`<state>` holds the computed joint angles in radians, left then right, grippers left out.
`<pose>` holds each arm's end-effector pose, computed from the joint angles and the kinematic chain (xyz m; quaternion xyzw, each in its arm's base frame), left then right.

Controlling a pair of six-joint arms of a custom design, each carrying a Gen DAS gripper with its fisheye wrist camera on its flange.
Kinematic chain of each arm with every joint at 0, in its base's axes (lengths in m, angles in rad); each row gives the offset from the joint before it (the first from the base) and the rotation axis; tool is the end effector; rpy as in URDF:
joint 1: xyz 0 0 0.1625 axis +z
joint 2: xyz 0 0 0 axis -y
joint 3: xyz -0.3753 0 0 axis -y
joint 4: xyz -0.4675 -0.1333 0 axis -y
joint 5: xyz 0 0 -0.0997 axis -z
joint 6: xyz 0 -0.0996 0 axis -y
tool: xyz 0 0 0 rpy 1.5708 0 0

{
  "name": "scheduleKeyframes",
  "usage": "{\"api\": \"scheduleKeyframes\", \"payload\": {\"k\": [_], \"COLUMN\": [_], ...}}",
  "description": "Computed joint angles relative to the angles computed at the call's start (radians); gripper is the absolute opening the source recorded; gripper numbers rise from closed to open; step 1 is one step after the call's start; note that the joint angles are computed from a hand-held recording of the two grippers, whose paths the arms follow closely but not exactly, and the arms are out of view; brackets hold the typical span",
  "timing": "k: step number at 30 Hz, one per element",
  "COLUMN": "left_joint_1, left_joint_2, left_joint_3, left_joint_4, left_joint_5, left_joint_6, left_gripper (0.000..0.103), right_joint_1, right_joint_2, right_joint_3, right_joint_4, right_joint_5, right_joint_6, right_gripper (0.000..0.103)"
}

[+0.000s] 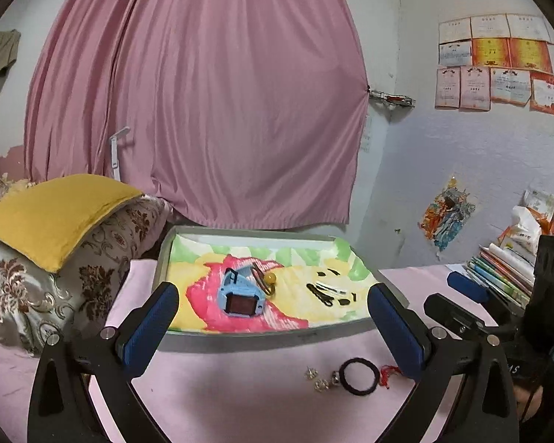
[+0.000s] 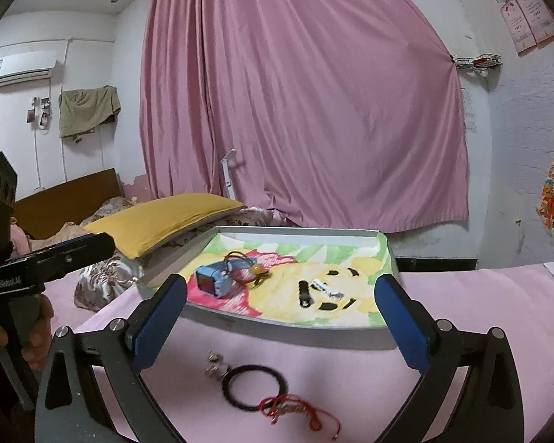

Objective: Organize jewelry
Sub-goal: 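Move both tools back over the remaining jewelry on the bed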

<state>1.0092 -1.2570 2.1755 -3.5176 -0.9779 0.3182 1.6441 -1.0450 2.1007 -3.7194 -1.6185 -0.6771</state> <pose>-0.1180 -0.5423 0.1907 0.2246 0.8146 -0.4977 0.1954 0.1687 -0.5420 0.1230 0.3015 -0.7993 0.4900 0.1739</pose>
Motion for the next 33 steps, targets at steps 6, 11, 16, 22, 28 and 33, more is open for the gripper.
{"api": "scheduleKeyframes", "payload": {"k": [6,11,16,22,28,33], "left_joint_1": [-0.01,-0.016,0.01,0.02,0.017,0.005], "left_joint_2": [-0.005,-0.008,0.014,0.039,0.036,0.027], "left_joint_3": [0.029,0.065,0.04,0.012,0.029,0.044], "left_joint_4": [-0.026,-0.091,-0.088,-0.051,-0.095,-0.146], "left_joint_5": [0.001,-0.012,-0.069,-0.085,-0.08,-0.067], "left_joint_6": [0.015,0.036,0.035,0.016,0.023,0.039], "left_gripper": [0.102,0.102,0.102,0.102,0.102,0.102], "right_joint_1": [-0.006,-0.008,-0.01,-0.018,-0.018,-0.023], "right_joint_2": [-0.02,-0.028,-0.032,-0.053,-0.058,-0.06], "right_joint_3": [0.045,0.074,0.096,0.114,0.12,0.135], "right_joint_4": [-0.043,-0.086,-0.109,-0.117,-0.105,-0.106], "right_joint_5": [0.01,0.025,0.02,0.007,-0.001,-0.002], "right_joint_6": [-0.008,-0.023,-0.023,-0.033,-0.029,-0.028], "right_gripper": [0.1,0.1,0.1,0.1,0.1,0.1]}}
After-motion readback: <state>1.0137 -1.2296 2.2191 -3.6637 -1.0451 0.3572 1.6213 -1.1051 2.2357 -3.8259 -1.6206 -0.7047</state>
